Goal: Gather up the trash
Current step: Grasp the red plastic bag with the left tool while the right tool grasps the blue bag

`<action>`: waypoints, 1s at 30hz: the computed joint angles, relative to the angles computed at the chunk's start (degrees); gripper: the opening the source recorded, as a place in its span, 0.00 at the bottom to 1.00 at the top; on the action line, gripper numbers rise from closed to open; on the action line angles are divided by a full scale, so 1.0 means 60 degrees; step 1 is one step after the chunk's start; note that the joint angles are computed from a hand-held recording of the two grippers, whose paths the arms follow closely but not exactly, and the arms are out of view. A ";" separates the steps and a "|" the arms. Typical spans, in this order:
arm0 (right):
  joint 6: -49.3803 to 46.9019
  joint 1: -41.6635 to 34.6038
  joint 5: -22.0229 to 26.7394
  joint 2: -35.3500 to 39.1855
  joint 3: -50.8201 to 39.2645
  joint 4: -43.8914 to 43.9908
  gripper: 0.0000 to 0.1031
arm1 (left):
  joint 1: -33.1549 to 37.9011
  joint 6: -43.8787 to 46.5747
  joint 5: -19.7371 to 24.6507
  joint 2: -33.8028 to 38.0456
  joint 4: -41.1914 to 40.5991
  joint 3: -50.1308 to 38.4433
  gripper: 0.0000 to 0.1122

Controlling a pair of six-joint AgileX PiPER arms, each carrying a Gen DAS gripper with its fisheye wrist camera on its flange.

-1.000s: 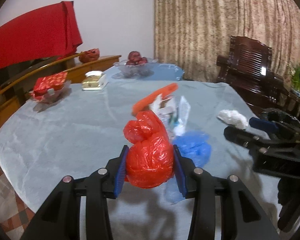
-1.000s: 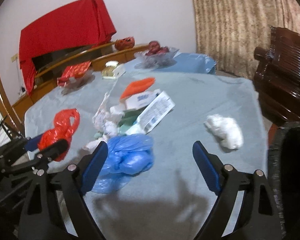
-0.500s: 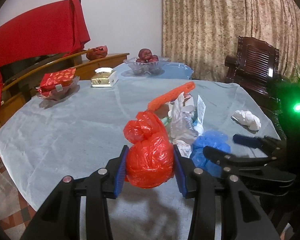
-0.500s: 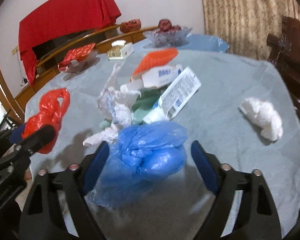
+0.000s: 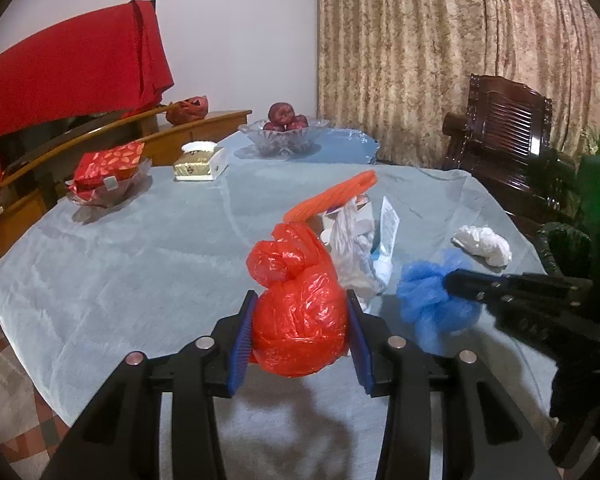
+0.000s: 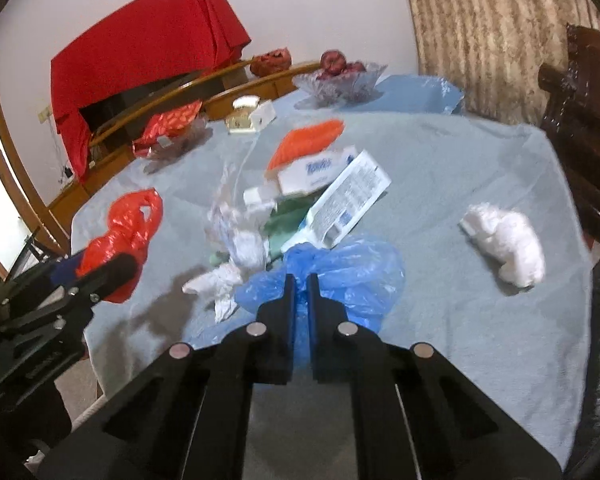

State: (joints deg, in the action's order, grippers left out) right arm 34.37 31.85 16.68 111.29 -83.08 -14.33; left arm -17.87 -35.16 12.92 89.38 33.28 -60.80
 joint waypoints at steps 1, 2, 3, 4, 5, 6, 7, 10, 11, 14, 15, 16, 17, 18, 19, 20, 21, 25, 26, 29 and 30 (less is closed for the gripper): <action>0.0187 -0.0022 0.0008 -0.0179 0.0120 -0.0256 0.05 | 0.0002 0.0157 -0.0025 0.0005 -0.0133 -0.0029 0.38; 0.0365 -0.0037 -0.0013 -0.0298 0.0217 -0.0463 0.05 | -0.0073 0.0183 -0.0003 -0.0007 -0.0150 -0.0080 0.38; 0.0536 -0.0064 -0.0027 -0.0434 0.0320 -0.0642 0.05 | -0.0117 0.0211 0.0004 -0.0014 -0.0178 -0.0113 0.38; 0.0730 -0.0101 -0.0057 -0.0566 0.0429 -0.0815 0.05 | -0.0181 0.0262 0.0035 -0.0020 -0.0251 -0.0162 0.38; 0.0919 -0.0127 -0.0097 -0.0672 0.0520 -0.0981 0.04 | -0.0218 0.0286 0.0057 -0.0010 -0.0299 -0.0202 0.38; 0.1078 -0.0148 -0.0105 -0.0774 0.0589 -0.1135 0.04 | -0.0282 0.0327 0.0101 -0.0026 -0.0364 -0.0251 0.38; 0.1338 -0.0171 -0.0110 -0.0944 0.0706 -0.1420 0.04 | -0.0333 0.0379 0.0110 -0.0045 -0.0415 -0.0272 0.38; 0.1933 -0.0257 -0.0176 -0.1400 0.1071 -0.2143 0.04 | -0.0516 0.0321 0.0097 -0.0095 -0.0305 -0.0290 0.38; 0.2115 -0.0278 -0.0156 -0.1511 0.1143 -0.2362 0.04 | -0.0579 0.0328 0.0105 -0.0099 -0.0309 -0.0307 0.38; 0.2674 -0.0388 -0.0122 -0.1967 0.1492 -0.2999 0.04 | -0.0826 0.0344 0.0182 -0.0067 -0.0394 -0.0429 0.38; 0.2849 -0.0432 -0.0128 -0.2118 0.1629 -0.3177 0.04 | -0.0906 0.0414 0.0207 -0.0037 -0.0466 -0.0499 0.38; 0.3076 -0.0505 -0.0111 -0.2318 0.1787 -0.3405 0.05 | -0.0982 0.0438 0.0229 -0.0005 -0.0487 -0.0565 0.38; 0.3274 -0.0554 -0.0095 -0.2462 0.1893 -0.3607 0.04 | -0.1078 0.0460 0.0243 0.0030 -0.0515 -0.0638 0.38; 0.3487 -0.0595 -0.0088 -0.2587 0.1997 -0.3826 0.04 | -0.1183 0.0554 0.0255 0.0085 -0.0609 -0.0742 0.38; 0.3760 -0.0681 -0.0078 -0.2799 0.2165 -0.4117 0.04 | -0.1294 0.0609 0.0276 0.0133 -0.0664 -0.0839 0.38; 0.3896 -0.0750 -0.0064 -0.2970 0.2293 -0.4260 0.04 | -0.1410 0.0650 0.0286 0.0191 -0.0705 -0.0942 0.38; 0.3967 -0.0814 -0.0028 -0.3110 0.2384 -0.4343 0.04 | -0.1579 0.0746 0.0294 0.0293 -0.0786 -0.1114 0.38; 0.4544 -0.1094 0.0107 -0.3767 0.2926 -0.4950 0.04 | -0.2147 0.0678 0.0326 0.0675 -0.0751 -0.1679 0.38; 0.4647 -0.1205 0.0151 -0.3982 0.3110 -0.5079 0.04 | -0.2318 0.0813 0.0354 0.0834 -0.0913 -0.1911 0.38; 0.4804 -0.1550 0.0294 -0.4555 0.3605 -0.5345 0.04 | -0.2688 0.1128 0.0434 0.1249 -0.1272 -0.2493 0.38; 0.4853 -0.1683 0.0329 -0.4752 0.3774 -0.5413 0.04 | -0.2825 0.1406 0.0468 0.1458 -0.1545 -0.2791 0.38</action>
State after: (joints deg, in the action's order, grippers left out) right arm 63.49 21.76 18.65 82.77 -60.43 -46.81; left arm -34.82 -26.72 15.72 98.13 24.00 -77.54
